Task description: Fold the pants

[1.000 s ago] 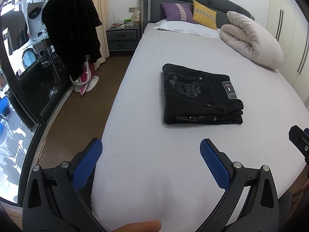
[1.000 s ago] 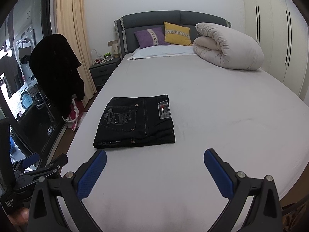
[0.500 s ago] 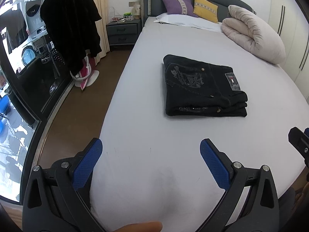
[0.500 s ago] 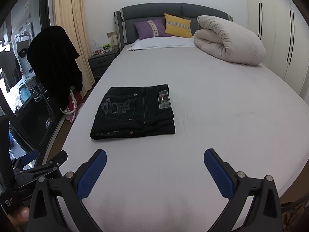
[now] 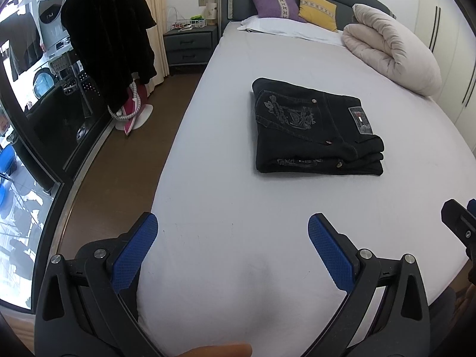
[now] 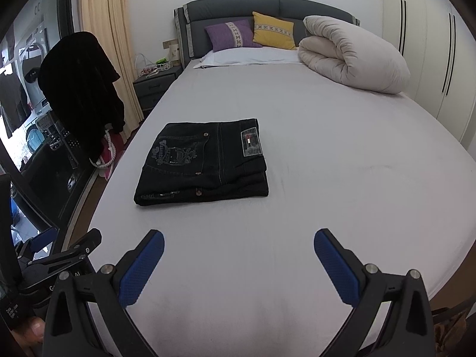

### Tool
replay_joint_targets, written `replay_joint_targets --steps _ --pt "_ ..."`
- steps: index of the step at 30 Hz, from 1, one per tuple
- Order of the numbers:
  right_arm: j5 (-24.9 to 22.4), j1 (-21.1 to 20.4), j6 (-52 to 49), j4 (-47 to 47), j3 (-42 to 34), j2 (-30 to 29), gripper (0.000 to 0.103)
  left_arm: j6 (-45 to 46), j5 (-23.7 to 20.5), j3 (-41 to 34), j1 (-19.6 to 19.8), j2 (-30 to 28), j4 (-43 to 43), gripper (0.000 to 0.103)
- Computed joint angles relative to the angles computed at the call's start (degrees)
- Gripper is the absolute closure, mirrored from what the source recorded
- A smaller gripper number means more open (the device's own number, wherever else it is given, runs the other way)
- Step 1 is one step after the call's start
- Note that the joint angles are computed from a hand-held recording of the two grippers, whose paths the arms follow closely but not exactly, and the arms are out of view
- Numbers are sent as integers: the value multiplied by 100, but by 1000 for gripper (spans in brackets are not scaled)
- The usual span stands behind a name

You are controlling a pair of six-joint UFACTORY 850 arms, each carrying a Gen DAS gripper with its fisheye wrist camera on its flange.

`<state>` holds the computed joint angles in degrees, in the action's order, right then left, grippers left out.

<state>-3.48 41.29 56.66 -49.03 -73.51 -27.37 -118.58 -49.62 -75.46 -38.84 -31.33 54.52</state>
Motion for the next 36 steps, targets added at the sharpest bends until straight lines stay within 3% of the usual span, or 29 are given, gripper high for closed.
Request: replay_joint_targets --steps 7,36 --pt "-26 0 -584 588 -11 -17 0 -28 15 -17 -8 -43 -16 0" --pt "-40 3 -691 697 -17 -17 0 -55 28 -18 -34 -62 -10 0"
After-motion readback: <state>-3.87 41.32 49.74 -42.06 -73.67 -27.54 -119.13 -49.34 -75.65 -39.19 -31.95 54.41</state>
